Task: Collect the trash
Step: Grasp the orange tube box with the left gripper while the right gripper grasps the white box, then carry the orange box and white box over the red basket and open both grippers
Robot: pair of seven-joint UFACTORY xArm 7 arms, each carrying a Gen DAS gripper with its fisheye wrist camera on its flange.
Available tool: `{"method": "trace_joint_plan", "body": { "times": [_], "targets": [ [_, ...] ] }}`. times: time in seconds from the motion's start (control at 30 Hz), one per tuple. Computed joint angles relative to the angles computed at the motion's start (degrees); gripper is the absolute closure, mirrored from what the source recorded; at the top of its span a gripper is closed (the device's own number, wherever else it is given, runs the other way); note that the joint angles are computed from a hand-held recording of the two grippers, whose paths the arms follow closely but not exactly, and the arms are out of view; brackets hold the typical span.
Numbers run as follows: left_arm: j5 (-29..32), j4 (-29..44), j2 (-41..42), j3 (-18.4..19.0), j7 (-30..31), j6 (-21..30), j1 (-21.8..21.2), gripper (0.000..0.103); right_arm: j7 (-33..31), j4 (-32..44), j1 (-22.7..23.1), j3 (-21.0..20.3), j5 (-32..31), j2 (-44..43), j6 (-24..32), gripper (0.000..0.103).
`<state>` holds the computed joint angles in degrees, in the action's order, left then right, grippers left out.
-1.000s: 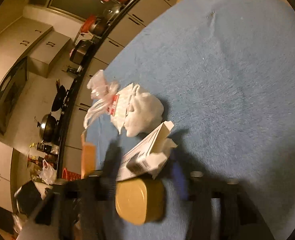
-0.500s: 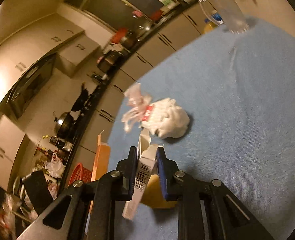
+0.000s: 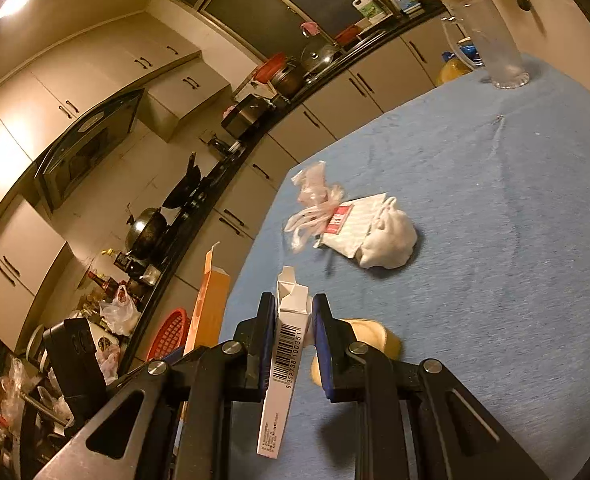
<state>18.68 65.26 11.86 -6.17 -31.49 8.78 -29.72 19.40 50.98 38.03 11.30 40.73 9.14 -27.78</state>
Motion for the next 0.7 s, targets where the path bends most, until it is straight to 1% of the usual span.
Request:
{"method": "trace_joint_plan", "body": {
  "times": [0.17,0.27,0.37,0.4,0.47,0.5,0.57,0.63,0.7],
  "targets": [
    [1.75,-2.00,-2.06,1.15,-2.28,-0.74,0.03,0.056,-3.34,2.78,1.38,-0.71,1.17,0.99,1.39,0.082],
    [4.34,-3.27,-3.59,1.89,-4.84,-1.15,0.26,0.056,-3.83,5.12,1.49,-0.94,-0.43,1.94,2.94,0.082],
    [8.34,-4.97,-5.92,2.69,-8.79,-1.63,1.13,0.056,-6.98,8.98,4.16,-3.10,0.56,3.55,4.91,0.082],
    [10.12,-5.72,-6.95,2.92,-10.54,-1.82,1.69,0.056,-7.96,10.45,5.05,-3.87,0.75,4.20,5.70,0.082],
    [11.27,-6.76,-8.64,2.38,-11.61,-1.76,3.56,0.056,-9.03,13.76,6.61,-5.29,-0.05,5.96,7.52,0.082],
    [13.64,-7.58,-10.06,2.56,-13.77,-1.60,4.48,0.056,-8.98,14.83,7.38,-6.05,-0.54,6.51,8.15,0.082],
    [16.27,-8.86,-12.34,2.23,-16.10,-1.25,6.65,0.056,-8.09,18.05,8.00,-6.80,-3.14,8.34,9.93,0.082],
    [16.69,-10.42,-14.64,1.78,-16.44,-1.21,8.99,0.056,-7.31,22.44,8.94,-7.85,-5.70,10.78,12.07,0.082],
    [17.93,-12.00,-17.19,1.31,-17.62,-1.01,11.76,0.056,-6.18,26.66,9.09,-7.99,-8.30,13.18,14.01,0.082]
  ]
}}
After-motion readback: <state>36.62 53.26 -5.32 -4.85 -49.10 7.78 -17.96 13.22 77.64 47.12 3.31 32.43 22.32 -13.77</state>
